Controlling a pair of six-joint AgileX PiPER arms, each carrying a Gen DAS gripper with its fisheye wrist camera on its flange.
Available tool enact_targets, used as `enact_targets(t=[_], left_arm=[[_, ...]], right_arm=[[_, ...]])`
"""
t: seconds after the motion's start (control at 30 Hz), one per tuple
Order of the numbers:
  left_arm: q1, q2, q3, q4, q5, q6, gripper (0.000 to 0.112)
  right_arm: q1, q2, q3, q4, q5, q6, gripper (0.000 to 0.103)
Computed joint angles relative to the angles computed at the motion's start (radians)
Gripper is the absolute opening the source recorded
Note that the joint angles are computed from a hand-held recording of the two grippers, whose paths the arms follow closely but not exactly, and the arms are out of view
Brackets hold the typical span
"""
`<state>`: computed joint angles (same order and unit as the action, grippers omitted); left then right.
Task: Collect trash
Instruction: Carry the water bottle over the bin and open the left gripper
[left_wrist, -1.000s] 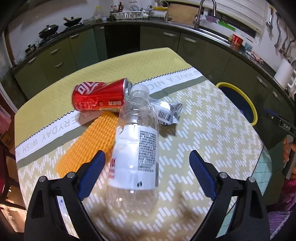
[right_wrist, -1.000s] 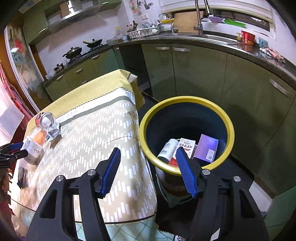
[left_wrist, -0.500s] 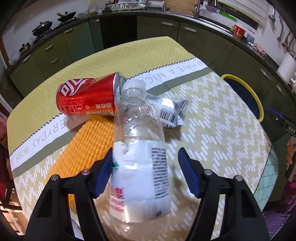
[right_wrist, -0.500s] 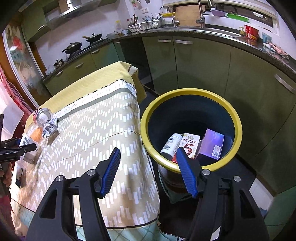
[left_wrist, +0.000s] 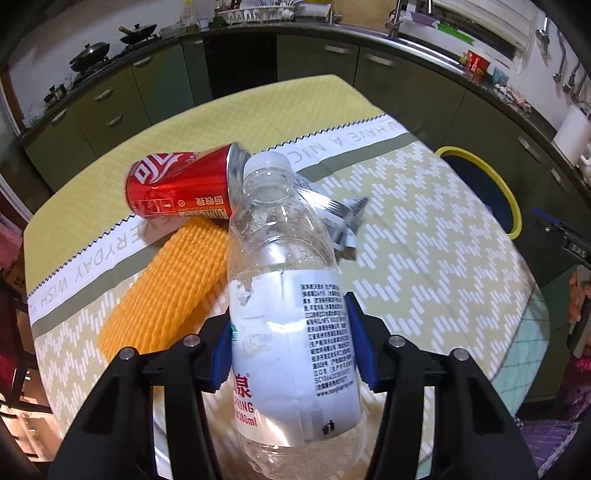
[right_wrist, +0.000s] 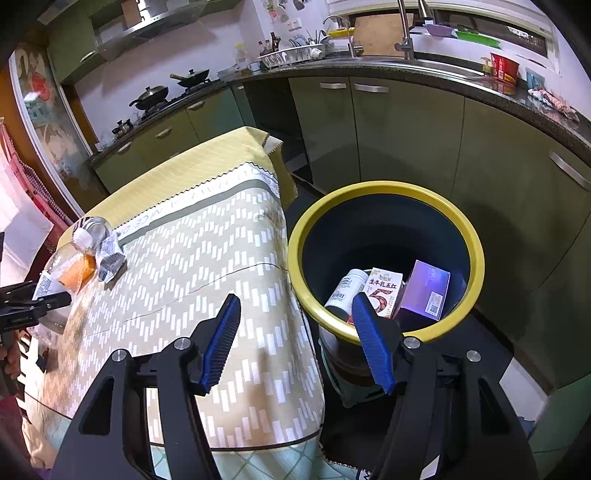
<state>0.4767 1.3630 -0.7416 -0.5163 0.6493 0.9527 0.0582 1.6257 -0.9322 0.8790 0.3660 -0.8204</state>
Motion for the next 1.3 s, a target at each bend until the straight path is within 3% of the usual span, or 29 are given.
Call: enact_targets(t=[0.27,0.4,0.47,0.67,0.83,1.0,1.23,1.3], left_arm=[[0.022,-0.224,0.039,-0.028,0.152,0.038,0.051],[-0.105,-0.261,0.004,-0.029,0.219,-0.031,0.051],[-0.241,-0.239,-0.021,-0.007,0.202,-0.110,0.051],[-0.658,-0.014,-0.152,0.053,0.026,-0.356,0.051],[-0.863,0.246,-0.362,0.098,-0.066,-0.499,0.052],[-0.962,0.493,-0.602,0.167,-0.061,-0.626,0.052],[-1.011,0.741,-0.873,0.298,-0.031,-0.796,0.053],[-1.010,0.766,-0.901,0.324,-0.021,-0.824,0.070]], right_arm=[[-0.024,-0.059,0.023,0.034,0.014,-0.047,0.062],[-0.077,-0.105,0.042,0.007,0.018,-0.040,0.063],[-0.126,-0.127,0.054,-0.006,0.027,-0.044,0.063],[-0.323,-0.155,0.084,0.087,0.094,-0.179,0.063],[-0.438,-0.142,0.080,0.136,0.151,-0.259,0.063],[-0.498,-0.091,0.053,0.158,0.174,-0.300,0.063],[-0.508,-0.024,0.028,0.163,0.165,-0.302,0.063],[-0.505,-0.019,0.026,0.164,0.161,-0.298,0.063]])
